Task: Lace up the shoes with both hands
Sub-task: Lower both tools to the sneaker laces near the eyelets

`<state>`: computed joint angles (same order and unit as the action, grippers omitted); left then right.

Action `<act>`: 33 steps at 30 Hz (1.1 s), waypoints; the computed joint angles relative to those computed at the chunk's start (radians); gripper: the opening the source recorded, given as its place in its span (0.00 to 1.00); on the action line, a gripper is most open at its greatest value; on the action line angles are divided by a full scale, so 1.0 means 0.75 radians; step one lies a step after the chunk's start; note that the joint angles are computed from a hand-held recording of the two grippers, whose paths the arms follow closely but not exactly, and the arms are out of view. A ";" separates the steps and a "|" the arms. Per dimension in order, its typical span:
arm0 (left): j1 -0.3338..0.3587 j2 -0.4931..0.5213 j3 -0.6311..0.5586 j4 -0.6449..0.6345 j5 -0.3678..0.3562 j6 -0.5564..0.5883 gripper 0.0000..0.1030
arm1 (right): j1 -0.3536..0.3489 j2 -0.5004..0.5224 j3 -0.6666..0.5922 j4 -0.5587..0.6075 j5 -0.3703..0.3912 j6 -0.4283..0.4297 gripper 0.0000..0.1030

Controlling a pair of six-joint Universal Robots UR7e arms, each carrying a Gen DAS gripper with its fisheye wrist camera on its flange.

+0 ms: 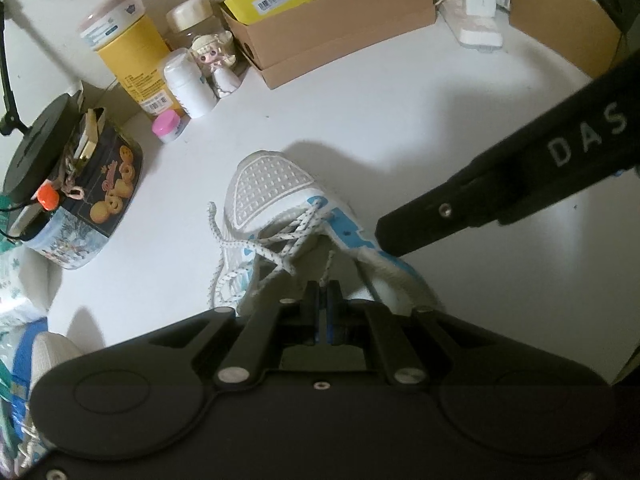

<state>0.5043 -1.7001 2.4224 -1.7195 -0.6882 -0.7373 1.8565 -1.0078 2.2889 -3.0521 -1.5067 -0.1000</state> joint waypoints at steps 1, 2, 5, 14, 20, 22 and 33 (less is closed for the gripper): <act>0.003 0.007 -0.002 0.009 0.002 0.005 0.01 | -0.001 0.000 -0.001 0.003 0.005 -0.001 0.23; 0.007 0.014 -0.006 0.015 0.003 0.014 0.00 | -0.002 0.001 0.000 0.002 0.008 -0.001 0.23; 0.015 0.023 -0.011 0.012 0.004 0.047 0.01 | -0.004 0.004 0.001 -0.003 0.012 0.003 0.23; 0.020 0.022 0.002 -0.029 0.016 0.117 0.00 | -0.024 0.002 0.004 0.000 0.036 0.006 0.23; 0.012 0.020 -0.005 -0.006 0.011 0.185 0.00 | -0.032 -0.003 0.009 0.001 0.056 -0.001 0.23; 0.017 0.029 -0.004 -0.014 0.010 0.206 0.00 | -0.034 -0.004 0.011 0.001 0.062 -0.005 0.23; 0.035 0.068 -0.013 -0.016 0.026 0.219 0.00 | -0.045 -0.006 0.020 -0.007 0.079 -0.004 0.23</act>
